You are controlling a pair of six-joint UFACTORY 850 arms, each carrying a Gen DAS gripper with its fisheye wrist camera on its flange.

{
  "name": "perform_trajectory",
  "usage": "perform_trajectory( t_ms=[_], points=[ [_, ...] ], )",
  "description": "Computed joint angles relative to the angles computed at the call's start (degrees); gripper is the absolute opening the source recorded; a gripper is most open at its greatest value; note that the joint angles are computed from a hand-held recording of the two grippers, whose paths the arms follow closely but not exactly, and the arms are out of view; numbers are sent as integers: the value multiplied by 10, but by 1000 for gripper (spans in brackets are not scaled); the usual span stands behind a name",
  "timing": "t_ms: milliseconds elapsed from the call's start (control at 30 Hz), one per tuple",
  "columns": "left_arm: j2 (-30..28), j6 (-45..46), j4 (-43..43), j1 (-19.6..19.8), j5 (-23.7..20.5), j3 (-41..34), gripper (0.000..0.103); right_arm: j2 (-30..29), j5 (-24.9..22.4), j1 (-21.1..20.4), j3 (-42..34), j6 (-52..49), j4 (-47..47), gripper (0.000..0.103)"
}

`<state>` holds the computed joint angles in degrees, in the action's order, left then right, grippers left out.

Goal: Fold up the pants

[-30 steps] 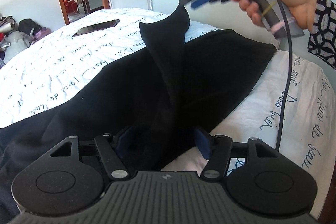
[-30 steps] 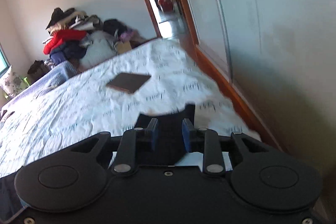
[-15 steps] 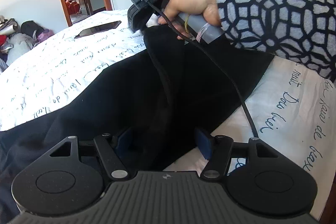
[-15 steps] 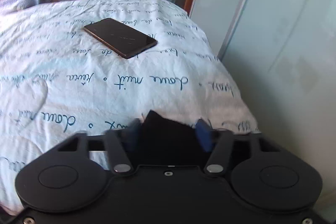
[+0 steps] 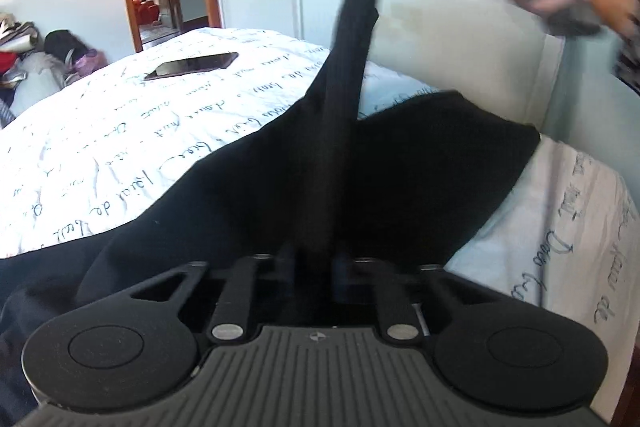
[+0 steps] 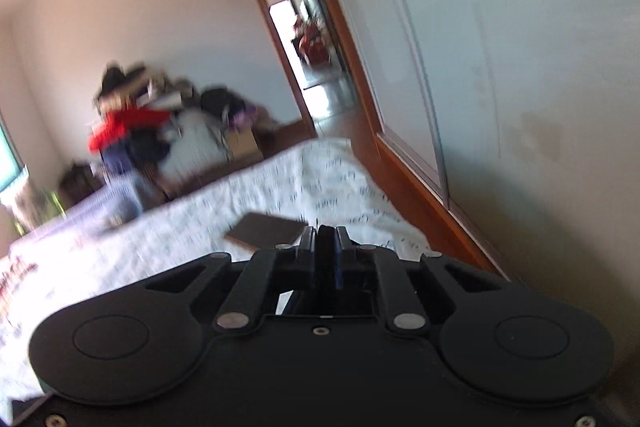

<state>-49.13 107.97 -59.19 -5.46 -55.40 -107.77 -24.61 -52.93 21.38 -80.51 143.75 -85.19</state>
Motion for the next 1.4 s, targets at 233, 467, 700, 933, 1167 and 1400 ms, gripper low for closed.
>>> perform_trajectory(
  t_ms=[233,467,700,933,1167,1400],
  points=[
    [-25,-29,50,25,-103,-60,6,53,-78,88,134,77,125,8],
    [-3,34,66,22,-73,-15,6,58,-68,121,198,214,179,8],
    [0,3,53,33,-95,-19,55,16,-109,126,109,-9,192,20],
    [14,-21,-1,26,-10,-3,67,-51,9,72,37,-192,220,38],
    [-10,-80,26,25,46,-47,67,-111,75,83,-104,-345,144,38],
    [-129,-286,189,-10,119,-248,73,-312,161,31,-392,-750,374,34]
  ],
)
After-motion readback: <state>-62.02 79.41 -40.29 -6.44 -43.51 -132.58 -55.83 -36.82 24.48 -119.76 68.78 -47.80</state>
